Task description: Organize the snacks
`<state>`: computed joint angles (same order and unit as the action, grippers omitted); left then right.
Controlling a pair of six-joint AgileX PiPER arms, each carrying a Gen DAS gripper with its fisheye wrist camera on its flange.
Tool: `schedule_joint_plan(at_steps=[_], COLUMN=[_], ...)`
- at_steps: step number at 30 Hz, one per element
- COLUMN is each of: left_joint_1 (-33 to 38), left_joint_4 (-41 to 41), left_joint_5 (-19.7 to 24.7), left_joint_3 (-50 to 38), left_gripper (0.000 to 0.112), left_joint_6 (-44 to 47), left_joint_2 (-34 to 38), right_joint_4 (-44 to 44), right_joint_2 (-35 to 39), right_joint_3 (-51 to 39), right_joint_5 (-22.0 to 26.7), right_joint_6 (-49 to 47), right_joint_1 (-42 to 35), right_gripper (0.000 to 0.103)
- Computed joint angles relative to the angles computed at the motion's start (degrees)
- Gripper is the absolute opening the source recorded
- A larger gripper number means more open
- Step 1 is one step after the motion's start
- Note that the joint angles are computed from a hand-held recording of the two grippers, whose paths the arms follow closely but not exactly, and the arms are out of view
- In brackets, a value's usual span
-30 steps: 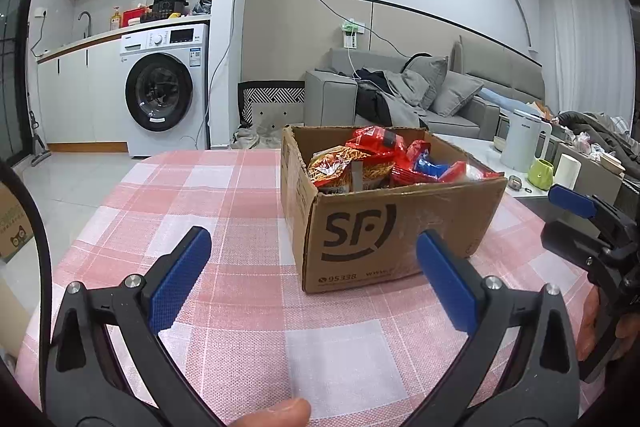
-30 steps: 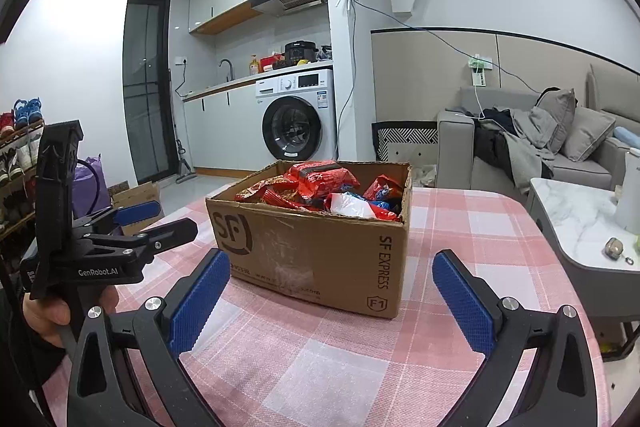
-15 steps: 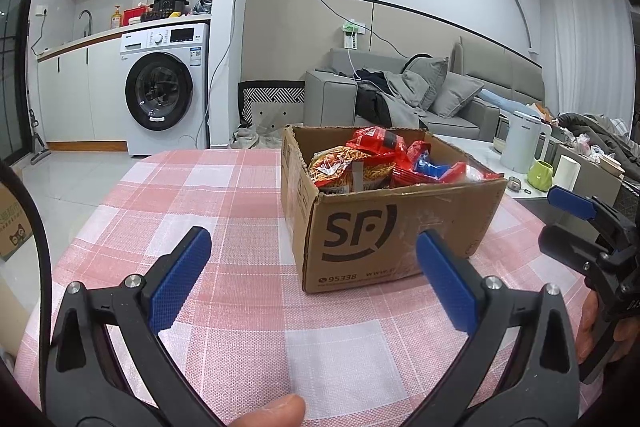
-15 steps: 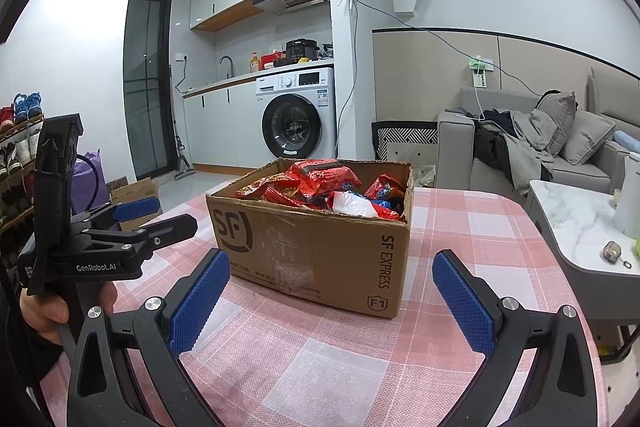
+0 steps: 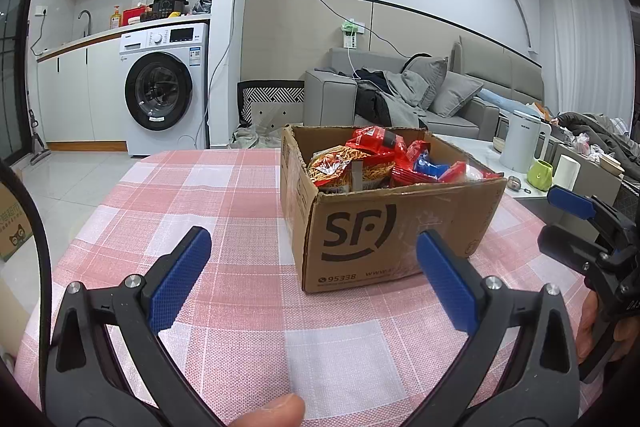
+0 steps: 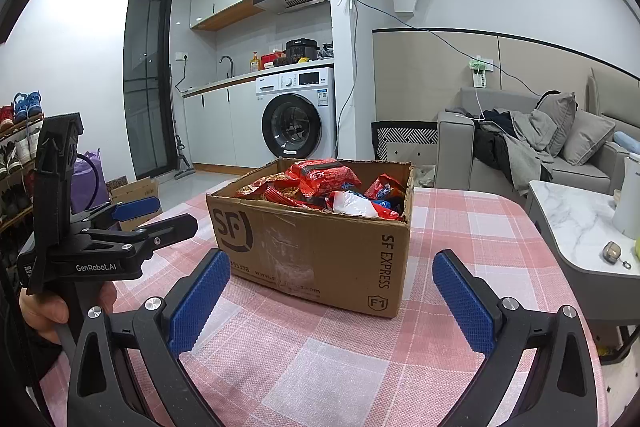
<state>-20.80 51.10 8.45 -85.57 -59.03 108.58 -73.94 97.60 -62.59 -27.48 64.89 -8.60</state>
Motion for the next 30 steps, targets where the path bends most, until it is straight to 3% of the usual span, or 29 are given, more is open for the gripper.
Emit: schedule_joint_plan(at_steps=[30], left_joint_1=[-0.01], left_joint_4=[0.71], left_joint_5=[-0.04], left_joint_3=[0.12], left_gripper=[0.102], left_joint_6=[-0.70], left_joint_2=[-0.03], right_joint_4=[-0.07], right_joint_2=[0.01], right_joint_3=[-0.04], right_joint_5=[0.09], right_joint_6=[0.01], right_joint_1=[0.08], right_gripper=[0.103])
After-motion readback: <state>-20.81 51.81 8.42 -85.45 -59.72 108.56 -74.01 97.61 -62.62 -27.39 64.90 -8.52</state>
